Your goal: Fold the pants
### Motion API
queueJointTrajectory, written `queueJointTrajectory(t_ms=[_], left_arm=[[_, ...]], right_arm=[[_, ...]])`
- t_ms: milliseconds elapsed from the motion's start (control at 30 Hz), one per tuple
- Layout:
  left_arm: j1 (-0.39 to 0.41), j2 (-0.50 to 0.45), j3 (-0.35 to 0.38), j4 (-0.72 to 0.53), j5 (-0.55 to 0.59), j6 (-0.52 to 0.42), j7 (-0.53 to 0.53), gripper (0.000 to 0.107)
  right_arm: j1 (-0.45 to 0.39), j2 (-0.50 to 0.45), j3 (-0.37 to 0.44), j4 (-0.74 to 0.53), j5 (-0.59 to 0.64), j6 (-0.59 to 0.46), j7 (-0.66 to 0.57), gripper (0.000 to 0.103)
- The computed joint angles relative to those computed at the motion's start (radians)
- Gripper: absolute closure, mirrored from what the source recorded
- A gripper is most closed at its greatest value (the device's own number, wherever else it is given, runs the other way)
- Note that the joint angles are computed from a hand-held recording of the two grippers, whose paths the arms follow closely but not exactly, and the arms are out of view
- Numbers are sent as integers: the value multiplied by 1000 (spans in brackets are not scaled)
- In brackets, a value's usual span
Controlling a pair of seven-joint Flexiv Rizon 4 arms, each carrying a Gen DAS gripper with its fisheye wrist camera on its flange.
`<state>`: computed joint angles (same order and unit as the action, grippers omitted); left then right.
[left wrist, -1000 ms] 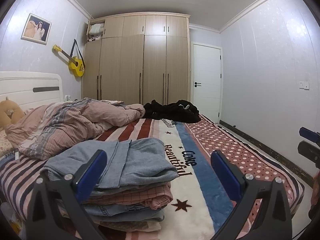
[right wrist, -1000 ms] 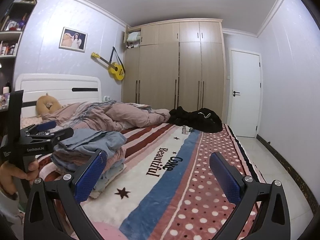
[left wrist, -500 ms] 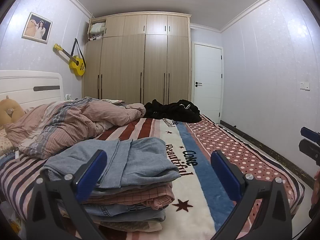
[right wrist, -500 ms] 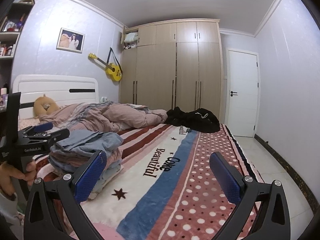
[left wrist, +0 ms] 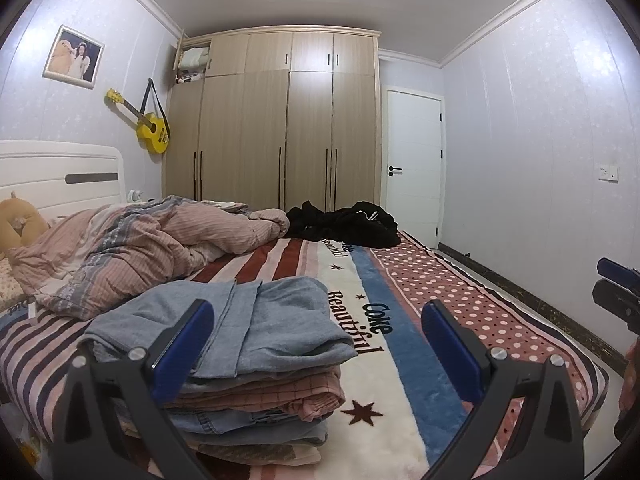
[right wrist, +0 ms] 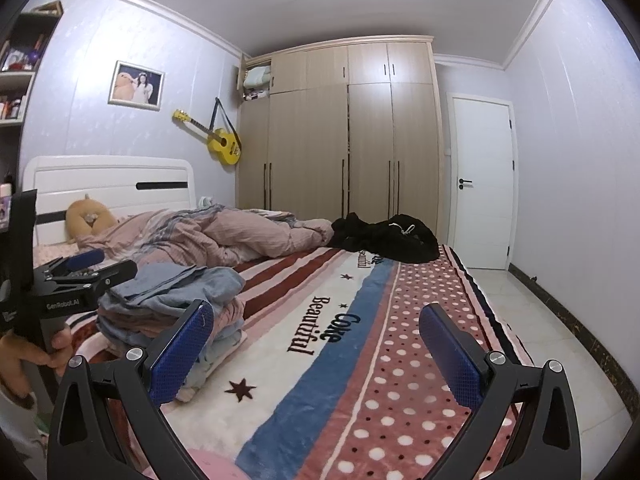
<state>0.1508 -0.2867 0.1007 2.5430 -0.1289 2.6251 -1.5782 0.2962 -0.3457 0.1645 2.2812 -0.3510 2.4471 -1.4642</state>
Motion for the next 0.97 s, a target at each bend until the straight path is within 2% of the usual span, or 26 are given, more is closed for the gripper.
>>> queueJointTrajectory(t_ms=[967], left_arm=[[-26, -3, -9, -9, -24, -3, 3, 4]], right_arm=[[17, 3, 5, 5, 25, 1, 1, 0]])
